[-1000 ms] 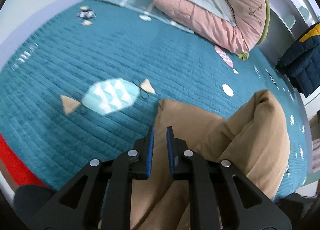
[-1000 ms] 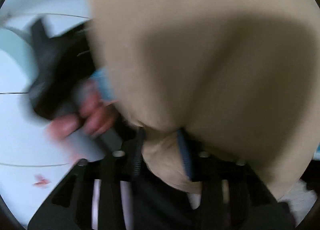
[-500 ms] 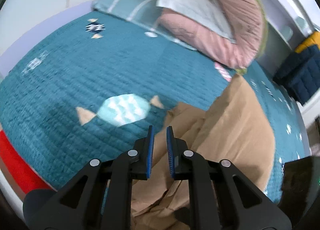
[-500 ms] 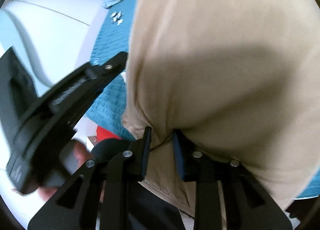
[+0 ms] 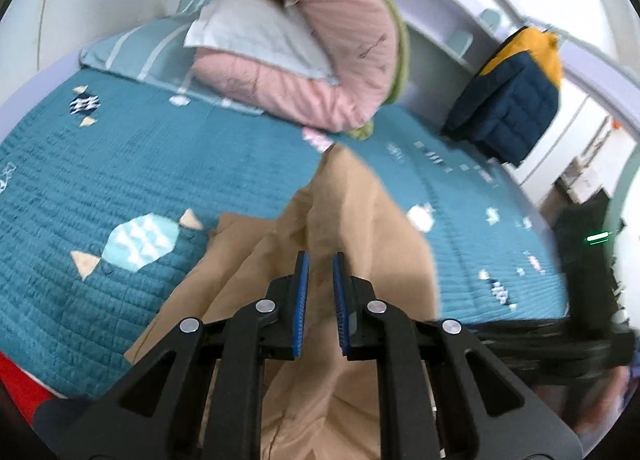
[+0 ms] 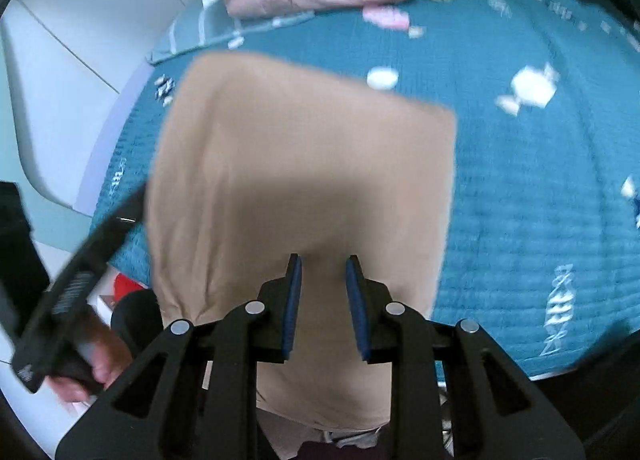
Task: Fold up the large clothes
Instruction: 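Lower the folded bundle onto the bed and open both tools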
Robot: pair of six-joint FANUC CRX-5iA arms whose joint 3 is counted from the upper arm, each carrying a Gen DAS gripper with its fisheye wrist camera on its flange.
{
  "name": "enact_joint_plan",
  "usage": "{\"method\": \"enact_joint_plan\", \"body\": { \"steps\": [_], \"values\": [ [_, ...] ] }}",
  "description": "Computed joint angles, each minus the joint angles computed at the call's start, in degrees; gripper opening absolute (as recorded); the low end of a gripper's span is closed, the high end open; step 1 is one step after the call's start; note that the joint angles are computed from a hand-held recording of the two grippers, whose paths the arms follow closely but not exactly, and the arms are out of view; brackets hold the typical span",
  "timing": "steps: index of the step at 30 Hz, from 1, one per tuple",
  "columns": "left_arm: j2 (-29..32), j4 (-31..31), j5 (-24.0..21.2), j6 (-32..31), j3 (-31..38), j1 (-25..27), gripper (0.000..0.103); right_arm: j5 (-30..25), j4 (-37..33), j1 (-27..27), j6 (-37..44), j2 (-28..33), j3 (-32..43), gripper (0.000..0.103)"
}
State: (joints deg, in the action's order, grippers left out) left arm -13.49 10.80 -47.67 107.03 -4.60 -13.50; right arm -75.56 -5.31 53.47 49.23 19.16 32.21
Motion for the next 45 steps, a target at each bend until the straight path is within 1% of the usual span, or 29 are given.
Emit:
{"method": "enact_joint_plan", "body": {
  "steps": [3, 4, 5, 6, 7, 8, 9, 10, 12, 13, 14, 17, 19, 20, 22, 25, 27, 28, 29, 31, 33, 35, 36, 38, 39, 41, 42, 43, 45],
  "values": [
    [-2.0, 5.4, 3.5, -5.3, -3.2, 0.7, 0.013, 0.7, 0.2, 0.5, 1.3, 2.3, 1.3, 0.023],
    [-2.1, 7.8, 4.2, -7.2, -4.1, 1.0, 0.013, 2.0, -0.7, 0.2, 1.5, 2.1, 0.6, 0.023],
    [-1.5, 8.7, 3.6, -8.0, -4.0, 1.0, 0.013, 2.9, -1.6, -0.2, 1.9, 2.1, 0.6, 0.025],
    [-0.4, 8.3, 2.1, -7.8, -3.0, 0.9, 0.013, 4.0, -2.7, -0.7, 2.6, 2.2, 0.4, 0.026],
    [2.1, 5.0, -2.5, -5.3, 0.2, 0.4, 0.013, 4.1, -3.1, -0.9, 2.6, 2.1, 0.3, 0.026],
    [5.5, -0.7, -8.7, -0.6, 5.0, -0.7, 0.013, 3.5, -3.5, -1.0, 2.0, 2.0, 0.9, 0.026],
    [8.4, -4.9, -13.9, 3.1, 8.5, -1.5, 0.013, 3.3, -4.8, -1.6, 1.9, 1.7, 1.0, 0.026],
    [9.7, -6.1, -16.0, 4.6, 9.7, -1.6, 0.013, 2.7, -6.1, -2.1, 2.2, 1.4, 1.3, 0.025],
    [10.5, -3.8, -17.0, 4.8, 8.9, 0.0, 0.009, 0.9, -6.7, -2.5, 2.0, 1.0, 2.4, 0.024],
    [11.0, -3.4, -17.8, 5.5, 9.2, 0.5, 0.007, -0.3, -5.4, -2.3, 0.8, 1.1, 2.9, 0.024],
    [11.8, -4.2, -19.0, 6.5, 10.2, 0.3, 0.003, -1.1, -4.5, -2.1, -0.1, 1.1, 3.3, 0.024],
    [14.3, -6.1, -21.9, 7.8, 12.9, -0.7, 0.002, -2.8, -4.3, -2.2, 0.1, 2.4, 4.1, 0.021],
    [16.0, -6.5, -23.2, 8.0, 14.1, -0.7, 0.002, -1.7, -2.4, -1.8, -1.5, 3.2, 2.4, 0.012],
    [17.0, -6.6, -23.7, 8.3, 14.5, -0.6, 0.002, -0.5, -1.8, -1.9, -1.9, 3.7, 1.6, 0.004],
    [18.2, -6.8, -23.6, 9.2, 14.7, -0.3, 0.002, 2.8, -2.9, -2.5, -1.5, 3.8, -0.3, 0.004],
    [18.6, -7.0, -23.2, 9.5, 15.0, -0.3, 0.002, 2.0, -6.3, -4.1, -1.7, 3.5, 0.8, 0.003],
    [18.2, -8.5, -24.4, 10.1, 16.3, -1.1, 0.002, 2.4, -7.9, -4.7, -1.8, 2.3, 0.4, 0.002],
    [18.1, -10.1, -26.0, 10.7, 17.9, -2.0, 0.002, 2.5, -9.0, -5.1, -1.8, 1.5, 0.3, 0.003],
    [17.9, -11.7, -27.3, 10.8, 19.6, -3.0, 0.002, 2.6, -10.2, -5.6, -1.4, 1.0, 0.5, 0.006],
    [17.2, -12.9, -27.0, 10.4, 21.5, -4.2, 0.003, 3.9, -11.3, -6.6, -0.7, -0.5, 0.8, 0.006],
    [16.7, -11.5, -24.7, 9.6, 22.7, -4.3, 0.003, 5.3, -6.1, -5.6, -1.4, -1.3, 1.1, 0.006],
    [17.5, -9.8, -22.2, 7.5, 23.7, -4.4, 0.003, 5.5, -2.6, -5.3, -1.5, -0.8, 2.4, 0.009],
    [18.5, -10.4, -22.4, 7.3, 24.9, -4.9, 0.003, 4.9, -1.9, -5.7, -2.3, 0.2, 3.7, 0.009],
    [22.4, -13.0, -25.0, 7.9, 29.5, -5.9, 0.003, 4.0, -2.4, -6.7, -3.3, 2.5, 6.1, 0.009],
    [23.6, -11.7, -24.8, 7.7, 29.8, -5.1, 0.003, 3.3, -3.0, -7.0, -2.6, 4.0, 7.5, 0.009],
    [24.8, -8.1, -23.4, 7.6, 27.3, -2.5, 0.002, 0.1, -3.6, -7.1, -1.1, 7.7, 10.4, 0.009],
    [25.3, -7.2, -23.2, 7.7, 25.9, -1.4, 0.002, -0.7, -3.2, -6.9, -1.3, 9.2, 11.0, 0.003],
    [25.5, -4.8, -21.8, 7.5, 23.0, 0.0, 0.002, 0.5, -3.9, -7.1, -2.5, 9.6, 9.9, 0.003],
    [22.8, 0.4, -15.1, 6.0, 14.8, 2.2, 0.002, 2.2, -4.4, -7.0, -3.3, 9.9, 8.7, 0.001]
  ]
}}
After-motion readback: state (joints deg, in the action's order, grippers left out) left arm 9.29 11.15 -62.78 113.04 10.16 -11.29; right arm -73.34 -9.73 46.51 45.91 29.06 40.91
